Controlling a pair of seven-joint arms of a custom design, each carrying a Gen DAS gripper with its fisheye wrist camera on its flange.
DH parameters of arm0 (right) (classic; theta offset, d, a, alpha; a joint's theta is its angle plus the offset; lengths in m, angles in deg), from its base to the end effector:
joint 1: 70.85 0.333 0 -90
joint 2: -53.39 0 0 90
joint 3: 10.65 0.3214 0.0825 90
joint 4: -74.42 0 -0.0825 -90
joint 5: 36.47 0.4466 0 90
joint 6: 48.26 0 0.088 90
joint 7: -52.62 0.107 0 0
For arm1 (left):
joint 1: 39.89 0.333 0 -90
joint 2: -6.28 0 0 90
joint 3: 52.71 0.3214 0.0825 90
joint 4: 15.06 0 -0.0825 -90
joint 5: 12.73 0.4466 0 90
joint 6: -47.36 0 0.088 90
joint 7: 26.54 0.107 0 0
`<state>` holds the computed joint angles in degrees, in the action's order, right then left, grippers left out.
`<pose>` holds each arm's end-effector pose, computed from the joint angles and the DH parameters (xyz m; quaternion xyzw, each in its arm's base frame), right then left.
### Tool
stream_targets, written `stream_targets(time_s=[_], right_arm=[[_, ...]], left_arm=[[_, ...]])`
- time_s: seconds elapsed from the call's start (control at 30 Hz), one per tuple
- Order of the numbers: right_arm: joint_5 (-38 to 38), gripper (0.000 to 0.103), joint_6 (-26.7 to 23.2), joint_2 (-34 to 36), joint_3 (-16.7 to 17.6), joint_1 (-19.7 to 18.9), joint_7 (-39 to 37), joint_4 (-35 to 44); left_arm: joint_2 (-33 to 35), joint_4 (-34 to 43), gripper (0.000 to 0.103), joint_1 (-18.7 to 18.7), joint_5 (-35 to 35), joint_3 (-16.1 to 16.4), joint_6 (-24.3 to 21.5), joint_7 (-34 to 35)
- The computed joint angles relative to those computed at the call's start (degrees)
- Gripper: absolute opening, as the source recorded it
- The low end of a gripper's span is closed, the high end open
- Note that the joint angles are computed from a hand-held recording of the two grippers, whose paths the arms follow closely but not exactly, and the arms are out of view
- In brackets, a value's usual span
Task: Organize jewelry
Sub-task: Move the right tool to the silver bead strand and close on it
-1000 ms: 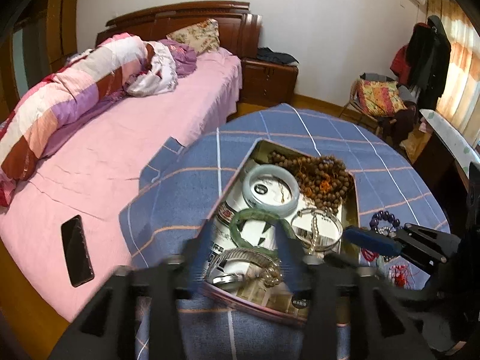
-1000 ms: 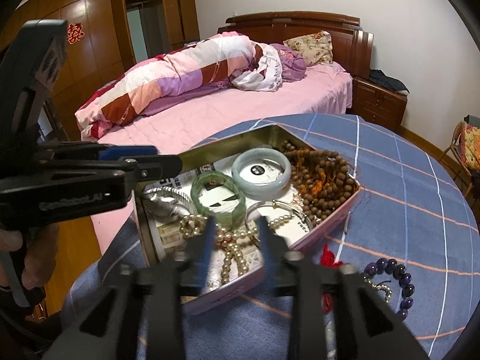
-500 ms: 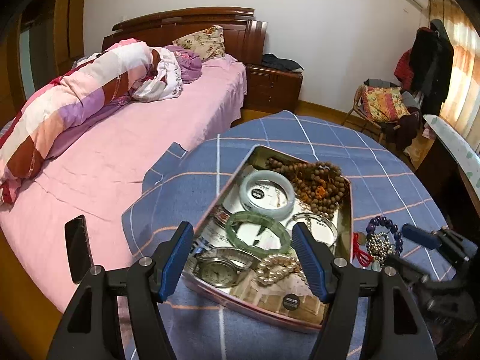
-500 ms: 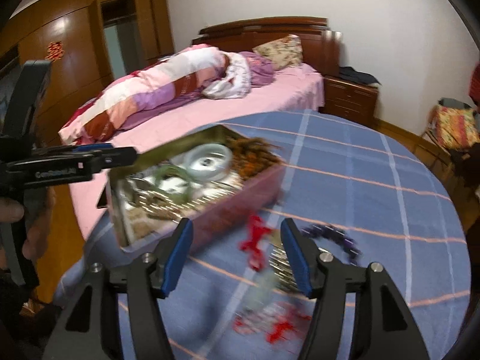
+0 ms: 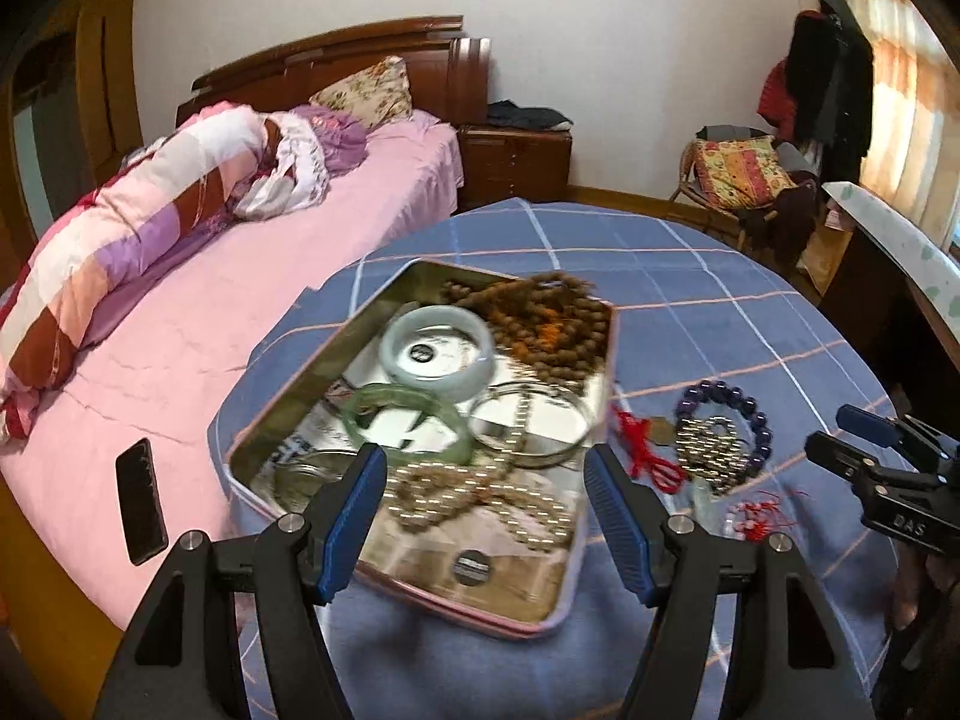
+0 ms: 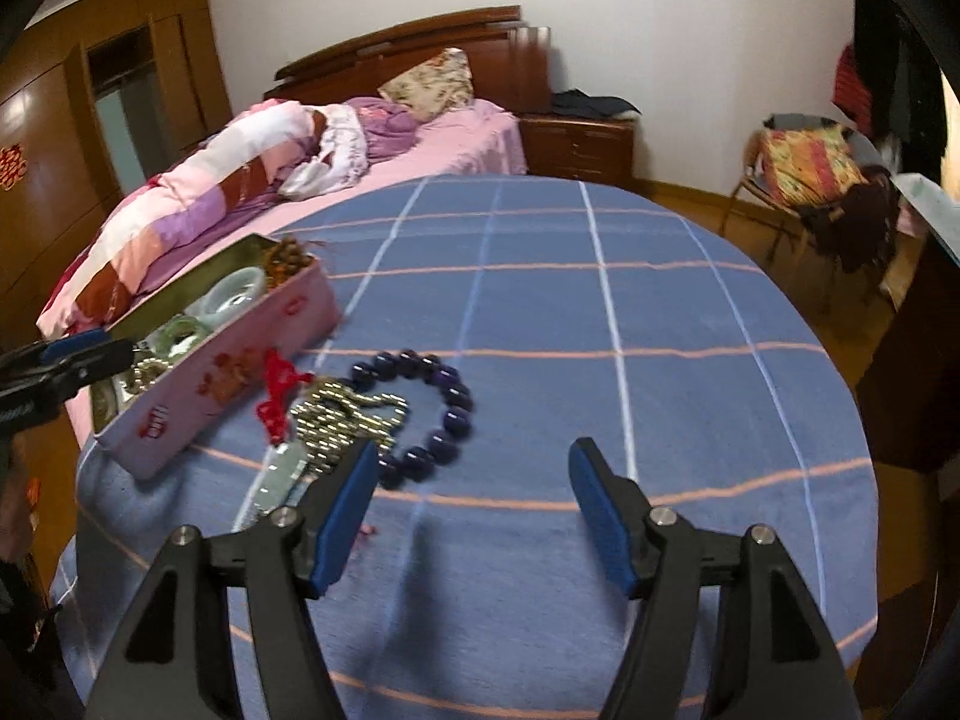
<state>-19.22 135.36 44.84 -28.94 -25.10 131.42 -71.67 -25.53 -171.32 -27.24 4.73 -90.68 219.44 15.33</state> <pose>0.4846 0.2202 0.3703 -0.7557 0.5286 -0.1710 0.3468 0.4155 -0.2072 0.3981 -0.6685 0.6295 -0.2804 0.2797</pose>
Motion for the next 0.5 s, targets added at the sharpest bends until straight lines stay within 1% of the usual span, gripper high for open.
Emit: stream_targets(time_s=[0.03,0.07,0.13,0.23,0.33,0.37,0.43,0.5], right_arm=[[-0.3,0.069,0.0,-0.1,0.6,-0.7,0.3,-0.2],[-0.4,0.069,0.0,-0.3,0.5,-0.7,0.3,-0.4],[-0.9,0.069,-0.1,-0.3,0.9,-1.0,0.6,-0.5],[-1.7,0.069,0.4,-0.4,0.6,-0.7,0.9,-0.7],[-0.7,0.069,0.1,-0.1,-2.4,2.7,-0.2,-0.1],[0.1,0.069,-0.2,0.1,-3.9,4.5,-1.5,0.4],[3.3,0.069,-1.4,0.6,-7.0,8.8,-5.9,1.7],[6.0,0.068,-2.3,1.4,-7.8,10.8,-9.6,3.2]], left_arm=[[-0.4,0.1,0.068,0.6,0.4,-1.3,0.1,-0.7],[-0.4,0.4,0.068,1.0,0.7,-2.2,0.1,-1.1],[0.0,0.9,0.068,1.2,1.1,-3.1,0.0,-1.6],[0.5,1.5,0.068,0.9,1.8,-3.8,0.0,-1.8],[0.7,2.0,0.068,1.5,2.7,-4.9,-0.6,-2.6],[0.9,2.3,0.068,2.0,3.1,-5.4,-0.9,-3.0],[1.5,2.7,0.068,2.7,4.0,-5.9,-1.4,-4.0],[1.9,3.0,0.068,3.2,4.8,-6.1,-1.9,-5.3]])
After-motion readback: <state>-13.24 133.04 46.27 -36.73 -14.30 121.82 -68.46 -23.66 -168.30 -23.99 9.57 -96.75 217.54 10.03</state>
